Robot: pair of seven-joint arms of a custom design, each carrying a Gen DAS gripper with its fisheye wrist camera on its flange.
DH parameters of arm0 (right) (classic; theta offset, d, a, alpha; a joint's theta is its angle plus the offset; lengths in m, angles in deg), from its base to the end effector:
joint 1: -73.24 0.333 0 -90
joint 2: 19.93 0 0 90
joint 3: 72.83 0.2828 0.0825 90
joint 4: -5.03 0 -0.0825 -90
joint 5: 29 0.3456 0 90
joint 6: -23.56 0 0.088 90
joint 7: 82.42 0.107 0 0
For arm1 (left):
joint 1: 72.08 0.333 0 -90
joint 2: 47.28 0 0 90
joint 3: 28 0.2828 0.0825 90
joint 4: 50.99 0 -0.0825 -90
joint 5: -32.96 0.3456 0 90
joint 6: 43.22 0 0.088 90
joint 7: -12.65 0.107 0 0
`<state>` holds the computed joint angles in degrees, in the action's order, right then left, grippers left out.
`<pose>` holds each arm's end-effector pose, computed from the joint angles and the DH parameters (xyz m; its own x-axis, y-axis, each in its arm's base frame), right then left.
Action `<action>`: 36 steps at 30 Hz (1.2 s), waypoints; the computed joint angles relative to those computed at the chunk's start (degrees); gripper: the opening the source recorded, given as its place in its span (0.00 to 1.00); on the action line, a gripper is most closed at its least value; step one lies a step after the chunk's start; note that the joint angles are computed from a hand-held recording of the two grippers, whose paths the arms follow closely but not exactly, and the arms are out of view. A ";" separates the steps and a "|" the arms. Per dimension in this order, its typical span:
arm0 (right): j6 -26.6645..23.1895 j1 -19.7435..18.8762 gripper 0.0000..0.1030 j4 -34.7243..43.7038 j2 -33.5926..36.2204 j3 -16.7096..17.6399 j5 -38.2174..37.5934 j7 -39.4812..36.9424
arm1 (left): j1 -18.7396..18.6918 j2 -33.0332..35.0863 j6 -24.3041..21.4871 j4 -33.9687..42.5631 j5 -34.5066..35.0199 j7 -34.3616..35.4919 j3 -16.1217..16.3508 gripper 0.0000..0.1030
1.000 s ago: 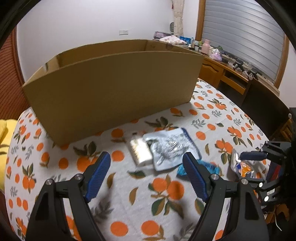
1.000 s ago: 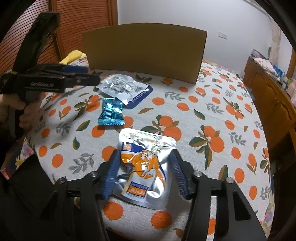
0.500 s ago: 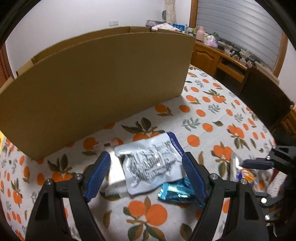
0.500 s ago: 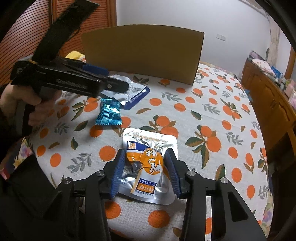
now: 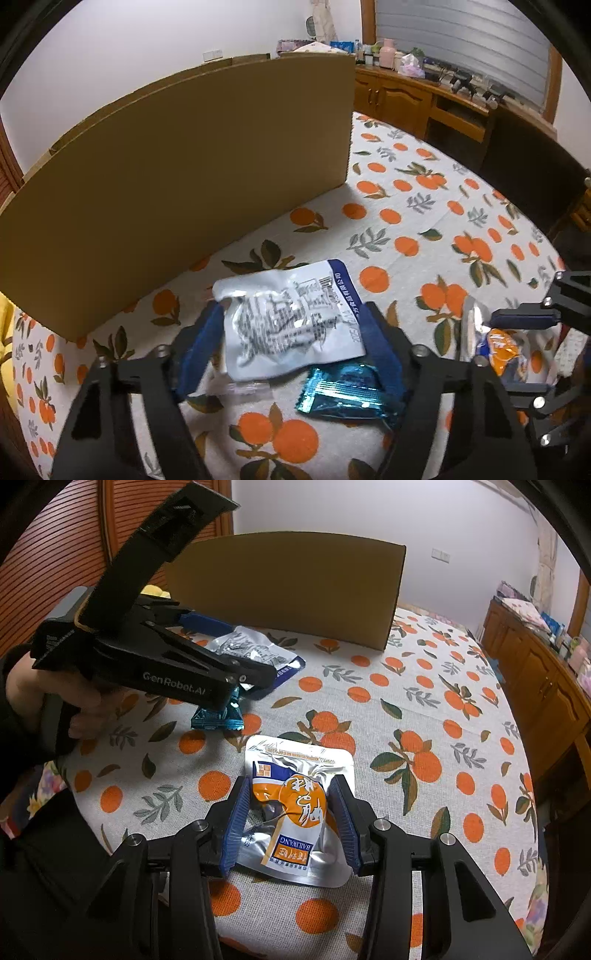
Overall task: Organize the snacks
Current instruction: 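Grasp the orange-labelled silver pack with right tool while left grasps silver pack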
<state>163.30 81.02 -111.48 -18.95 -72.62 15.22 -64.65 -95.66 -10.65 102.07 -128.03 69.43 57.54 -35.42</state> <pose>0.5486 0.0784 0.4628 0.7823 -0.6229 -0.0109 -0.4809 -0.5926 -0.6462 0.6209 -0.3535 0.4037 -0.1147 -0.9924 -0.0449 -0.7634 0.1170 -0.6353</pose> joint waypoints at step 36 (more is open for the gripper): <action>0.25 0.10 0.44 -0.52 -0.22 -0.06 2.15 -1.16 | 1.82 -1.93 11.57 -4.56 -3.79 -0.76 0.01 0.26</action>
<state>163.56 81.12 -112.00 -19.17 -72.68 17.37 -65.82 -93.83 -12.58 113.64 -132.59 65.64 56.78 -35.41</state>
